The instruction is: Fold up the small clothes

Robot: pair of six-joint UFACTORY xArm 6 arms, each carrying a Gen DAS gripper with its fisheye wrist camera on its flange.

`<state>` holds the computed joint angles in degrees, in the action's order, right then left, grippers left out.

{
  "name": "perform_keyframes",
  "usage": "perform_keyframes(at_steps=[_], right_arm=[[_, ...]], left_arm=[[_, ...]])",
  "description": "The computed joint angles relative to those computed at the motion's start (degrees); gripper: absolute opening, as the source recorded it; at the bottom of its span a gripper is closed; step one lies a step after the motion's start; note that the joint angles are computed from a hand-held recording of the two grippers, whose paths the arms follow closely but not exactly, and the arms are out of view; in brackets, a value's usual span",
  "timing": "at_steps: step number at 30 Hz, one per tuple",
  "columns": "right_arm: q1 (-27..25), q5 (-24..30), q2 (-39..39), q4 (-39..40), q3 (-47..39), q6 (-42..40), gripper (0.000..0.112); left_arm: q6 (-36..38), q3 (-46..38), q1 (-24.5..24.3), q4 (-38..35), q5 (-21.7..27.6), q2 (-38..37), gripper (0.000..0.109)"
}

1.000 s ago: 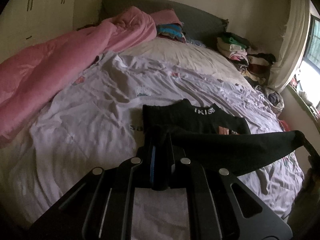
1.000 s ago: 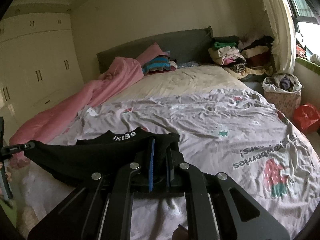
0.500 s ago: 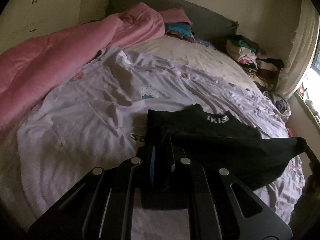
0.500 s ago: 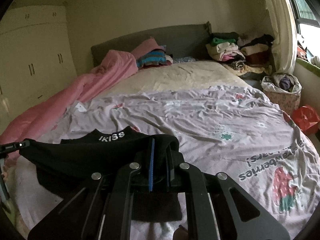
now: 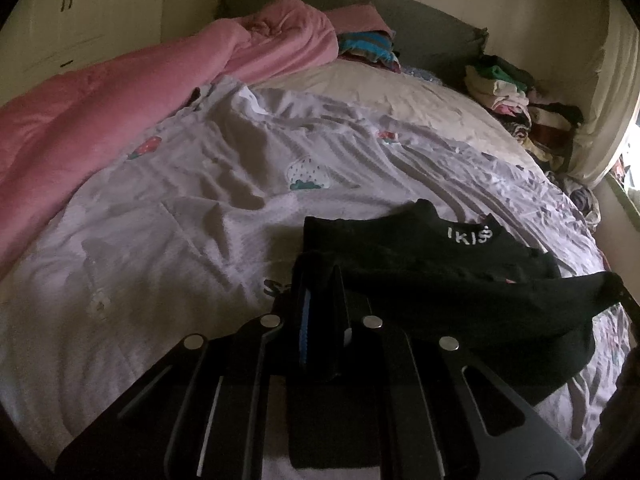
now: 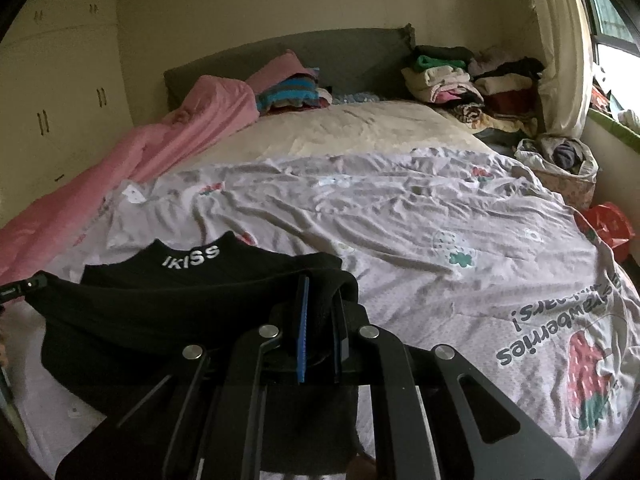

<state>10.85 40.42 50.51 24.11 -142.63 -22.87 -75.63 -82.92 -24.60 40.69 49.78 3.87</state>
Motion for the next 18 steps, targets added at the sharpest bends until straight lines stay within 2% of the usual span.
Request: perform_keyframes(at_steps=[4, 6, 7, 10, 12, 13, 14, 18], right_arm=[[0.3, 1.7, 3.7, -3.2, -5.4, 2.7, 0.009], [0.6, -0.4, 2.0, -3.2, -2.0, 2.1, 0.013], [0.8, -2.5, 0.3, -3.9, 1.4, 2.2, 0.021], [1.0, -5.9, -3.2, -3.1, 7.6, 0.8, 0.024], [1.1, -7.6, -5.0, -2.9, 10.7, 0.3, 0.032], [1.2, -9.1, -6.8, -2.0, 13.7, -0.8, 0.042], [1.3, -10.7, -8.4, -1.0, 16.4, -2.2, 0.045], [2.0, -14.1, -13.3, 1.0, 24.1, -6.3, 0.045]], left_arm=[[-1.6, 0.7, 0.3, 1.5, -0.8, 0.3, 0.008], [-2.5, 1.0, 0.1, 2.8, -0.4, 0.1, 0.011], [-3.1, 1.2, 0.0, 3.6, -0.3, -0.1, 0.012], [-4.6, 2.3, -0.4, 5.4, -0.3, -1.3, 0.019], [-6.2, 3.1, -1.0, 7.4, 0.2, -2.3, 0.030], [-6.9, 3.4, -1.3, 8.2, 0.2, -2.8, 0.033], [-7.3, 3.7, -1.5, 8.8, 0.0, -3.1, 0.034], [-8.4, 4.5, -2.8, 10.4, -0.8, -4.1, 0.041]])
